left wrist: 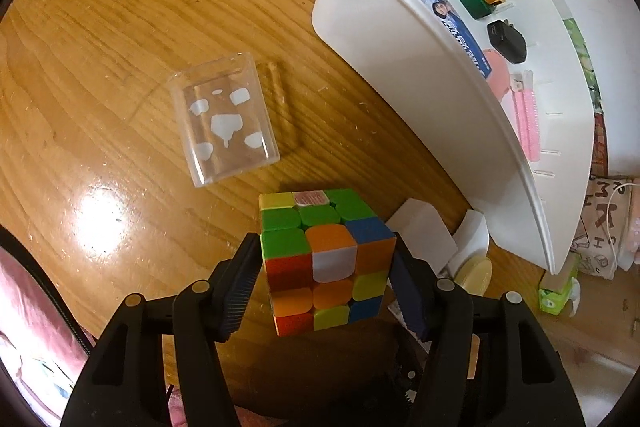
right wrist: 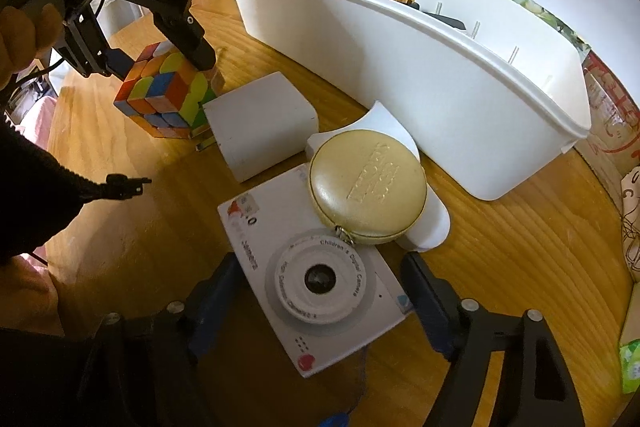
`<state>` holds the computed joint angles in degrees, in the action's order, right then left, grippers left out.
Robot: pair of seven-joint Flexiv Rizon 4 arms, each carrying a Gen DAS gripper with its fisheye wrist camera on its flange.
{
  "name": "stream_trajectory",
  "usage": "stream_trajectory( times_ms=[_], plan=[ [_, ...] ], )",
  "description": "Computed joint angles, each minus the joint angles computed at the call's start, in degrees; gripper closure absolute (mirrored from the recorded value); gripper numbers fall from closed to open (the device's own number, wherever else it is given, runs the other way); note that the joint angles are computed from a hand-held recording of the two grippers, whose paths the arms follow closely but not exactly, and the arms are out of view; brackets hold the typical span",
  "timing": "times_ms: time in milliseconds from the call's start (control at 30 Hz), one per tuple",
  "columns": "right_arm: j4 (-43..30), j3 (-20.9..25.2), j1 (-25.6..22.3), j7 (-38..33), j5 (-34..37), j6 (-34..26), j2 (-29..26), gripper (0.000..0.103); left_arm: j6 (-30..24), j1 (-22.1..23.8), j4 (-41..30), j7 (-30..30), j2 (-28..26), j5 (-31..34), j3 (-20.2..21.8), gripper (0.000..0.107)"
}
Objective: Organize rigid objects
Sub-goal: 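Grasp the Rubik's cube with left tool while right tool grasps the white lens toy, then lift the Rubik's cube with left tool while right tool carries the lens toy over the bin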
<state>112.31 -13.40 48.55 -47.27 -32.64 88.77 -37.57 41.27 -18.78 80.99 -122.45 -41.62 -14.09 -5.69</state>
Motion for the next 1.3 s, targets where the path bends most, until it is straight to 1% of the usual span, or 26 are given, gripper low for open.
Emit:
stream_trajectory(
  times_ms=[100, 200, 267, 367, 533, 633, 667, 800, 1000, 1067, 1300],
  plan=[
    [-0.17, 1.48, -0.82, -0.80, -0.10, -1.07, 0.35, 0.032, 2.08, -0.06, 3.21, 0.43, 1.65, -0.43, -0.46, 0.041],
    [-0.63, 3.89, -2.30, -1.28, -0.22, -3.31, 0.86, 0.037, 3.60, 0.05, 6.51, 1.59, 3.67, -0.91, -1.01, 0.041],
    [-0.86, 5.59, -3.37, -1.27, -0.42, -4.99, 1.37, 0.038, 4.78, 0.14, 8.68, 2.57, 4.83, -1.45, -1.49, 0.041],
    [-0.87, 6.40, -3.71, 0.49, -1.36, -7.04, 2.07, 0.038, 6.62, 0.65, 12.72, 4.84, 6.97, -2.80, -2.41, 0.041],
    [-0.72, 7.79, -4.22, 4.55, -3.32, -9.37, 3.12, 0.038, 7.34, 1.58, 17.16, 9.43, 9.52, -4.88, -3.50, 0.041],
    [-0.57, 8.71, -4.40, 7.61, -4.38, -10.80, 3.76, 0.039, 6.56, 2.62, 19.32, 12.97, 11.61, -6.06, -3.74, 0.041],
    [-0.43, 8.79, -4.38, 8.71, -4.95, -10.95, 3.91, 0.039, 5.81, 2.50, 18.32, 13.26, 11.23, -6.08, -3.64, 0.041],
    [0.38, 8.16, -3.32, 15.10, -7.78, -11.39, 5.22, 0.041, 4.92, 3.35, 20.27, 17.10, 13.03, -7.31, -3.64, 0.041],
    [-0.31, 8.96, -2.38, 23.97, -13.35, -15.99, 6.82, 0.042, 1.59, 4.91, 19.12, 22.50, 13.17, -8.46, -3.39, 0.041],
    [1.04, 8.31, -1.61, 28.89, -16.96, -16.38, 7.96, 0.043, 0.96, 5.16, 18.99, 23.90, 13.31, -8.88, -3.28, 0.041],
    [-0.20, 10.99, -2.74, 37.49, -22.52, -22.55, 9.68, 0.044, -1.30, 6.49, 18.72, 29.84, 14.00, -9.66, -2.89, 0.041]
  ],
)
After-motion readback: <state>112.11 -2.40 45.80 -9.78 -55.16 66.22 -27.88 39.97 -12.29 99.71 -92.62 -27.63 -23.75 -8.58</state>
